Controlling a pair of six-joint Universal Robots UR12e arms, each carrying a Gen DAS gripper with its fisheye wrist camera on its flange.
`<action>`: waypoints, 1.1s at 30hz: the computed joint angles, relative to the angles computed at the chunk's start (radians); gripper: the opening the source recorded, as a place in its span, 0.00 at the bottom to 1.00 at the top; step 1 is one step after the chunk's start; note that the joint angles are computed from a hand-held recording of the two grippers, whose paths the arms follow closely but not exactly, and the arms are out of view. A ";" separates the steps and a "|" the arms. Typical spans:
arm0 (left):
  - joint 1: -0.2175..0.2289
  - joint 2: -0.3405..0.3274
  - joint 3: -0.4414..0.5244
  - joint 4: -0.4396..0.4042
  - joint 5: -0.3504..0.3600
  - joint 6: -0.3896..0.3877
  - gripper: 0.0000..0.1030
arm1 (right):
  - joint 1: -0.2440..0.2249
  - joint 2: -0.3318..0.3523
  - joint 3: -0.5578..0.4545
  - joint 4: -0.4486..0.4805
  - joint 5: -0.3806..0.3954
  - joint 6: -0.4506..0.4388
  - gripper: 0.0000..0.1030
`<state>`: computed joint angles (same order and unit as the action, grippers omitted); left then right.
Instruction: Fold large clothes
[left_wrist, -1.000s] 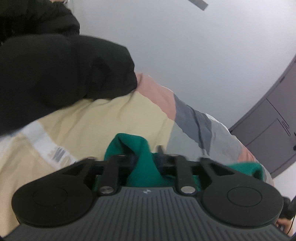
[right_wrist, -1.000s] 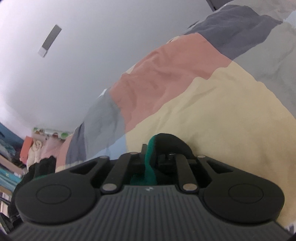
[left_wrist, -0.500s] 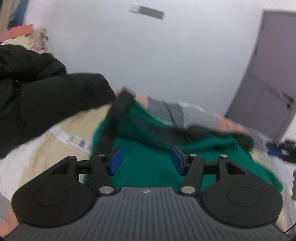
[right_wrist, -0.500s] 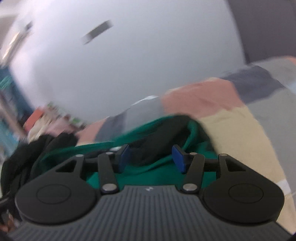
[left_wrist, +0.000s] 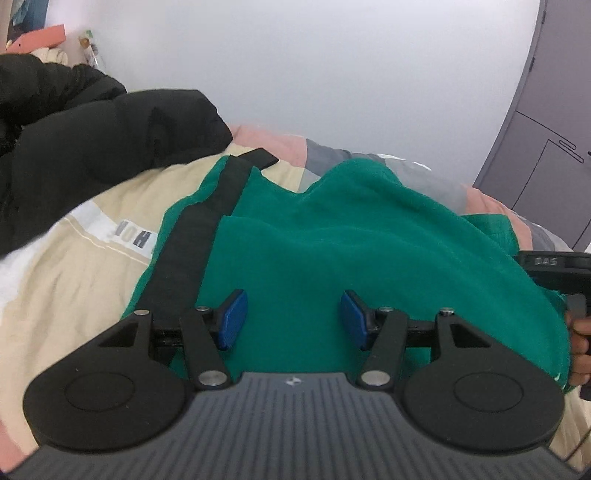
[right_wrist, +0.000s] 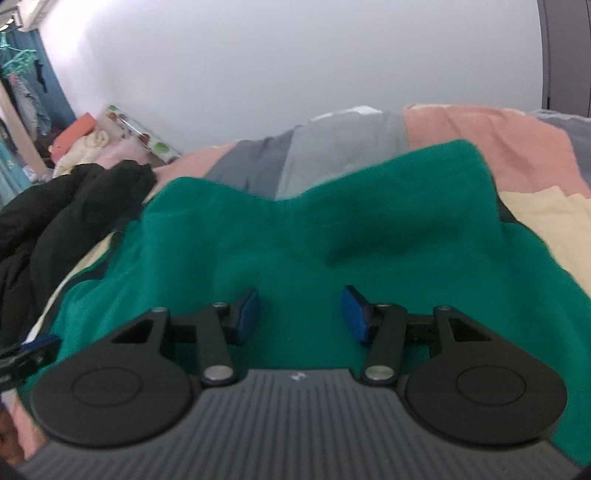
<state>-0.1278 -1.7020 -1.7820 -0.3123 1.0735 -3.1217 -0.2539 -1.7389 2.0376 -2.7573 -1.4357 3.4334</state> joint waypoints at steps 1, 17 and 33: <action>-0.001 -0.006 0.004 -0.003 -0.001 -0.005 0.60 | 0.002 0.012 -0.005 0.004 -0.008 -0.004 0.49; 0.025 0.031 -0.034 0.024 -0.045 -0.048 0.61 | -0.025 -0.048 0.079 -0.107 0.034 0.076 0.50; 0.134 0.187 -0.187 -0.081 -0.297 -0.358 0.84 | -0.045 -0.303 0.221 -0.068 0.139 0.400 0.76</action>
